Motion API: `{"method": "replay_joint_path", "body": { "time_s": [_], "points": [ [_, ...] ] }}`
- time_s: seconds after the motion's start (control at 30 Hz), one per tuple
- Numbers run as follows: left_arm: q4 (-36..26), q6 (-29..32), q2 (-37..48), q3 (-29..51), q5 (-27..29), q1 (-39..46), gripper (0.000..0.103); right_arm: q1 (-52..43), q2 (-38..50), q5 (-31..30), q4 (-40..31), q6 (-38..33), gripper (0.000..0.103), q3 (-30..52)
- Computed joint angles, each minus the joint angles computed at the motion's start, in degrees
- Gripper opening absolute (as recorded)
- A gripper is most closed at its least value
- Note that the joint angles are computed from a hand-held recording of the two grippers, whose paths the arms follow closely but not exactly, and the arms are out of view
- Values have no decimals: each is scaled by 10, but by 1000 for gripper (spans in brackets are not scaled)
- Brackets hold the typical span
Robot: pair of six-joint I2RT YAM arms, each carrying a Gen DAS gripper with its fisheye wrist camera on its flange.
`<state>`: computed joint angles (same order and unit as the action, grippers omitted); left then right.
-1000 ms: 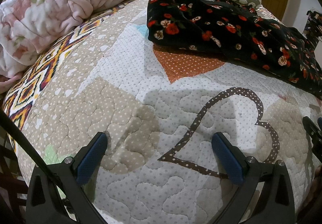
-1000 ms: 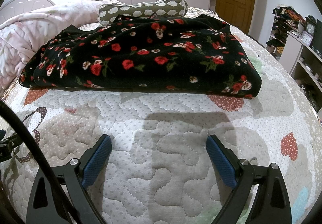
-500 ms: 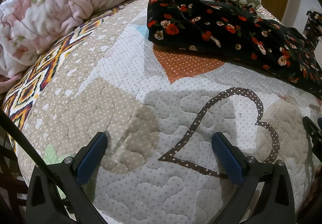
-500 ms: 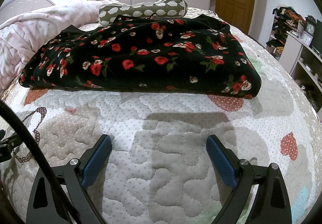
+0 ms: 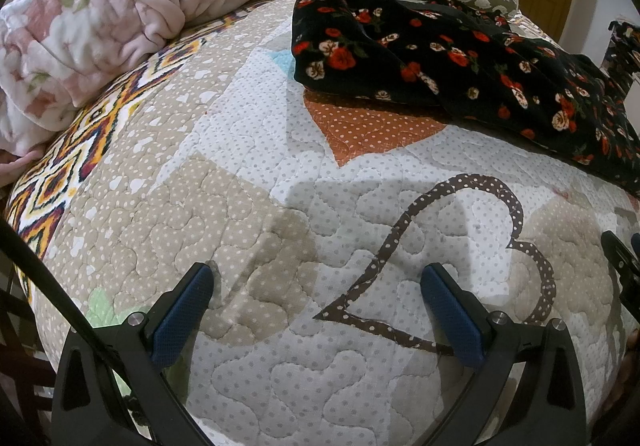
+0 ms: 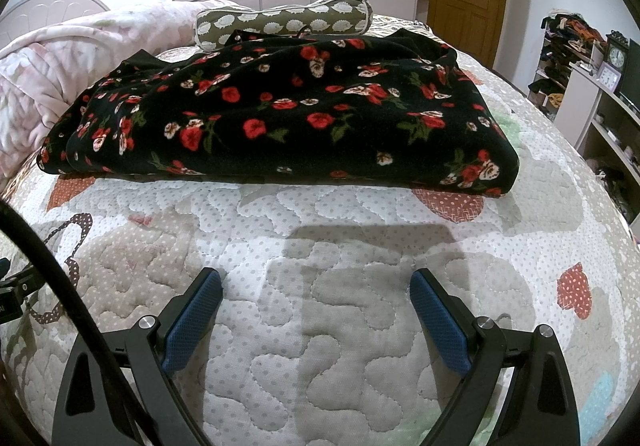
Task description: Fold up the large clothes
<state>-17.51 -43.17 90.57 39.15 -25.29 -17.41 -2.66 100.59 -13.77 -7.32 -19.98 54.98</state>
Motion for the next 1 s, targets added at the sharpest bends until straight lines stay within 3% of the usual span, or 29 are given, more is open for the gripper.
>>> {"method": "replay_joint_path", "body": {
  "time_s": [0.57, 0.77, 0.9, 1.0],
  "points": [
    [-19, 7, -3, 10, 11, 5, 103, 0, 0, -1, 0, 0, 97, -1],
    [-60, 46, -84, 17, 15, 17, 94, 0, 0, -2, -4, 1, 97, 0],
    [-85, 86, -108, 60, 6, 29, 94, -7, 10, -20, -63, -12, 97, 43],
    [-94, 121, -81, 123, 15, 43, 94, -31, 17, -55, -99, -10, 89, 82]
  ]
}}
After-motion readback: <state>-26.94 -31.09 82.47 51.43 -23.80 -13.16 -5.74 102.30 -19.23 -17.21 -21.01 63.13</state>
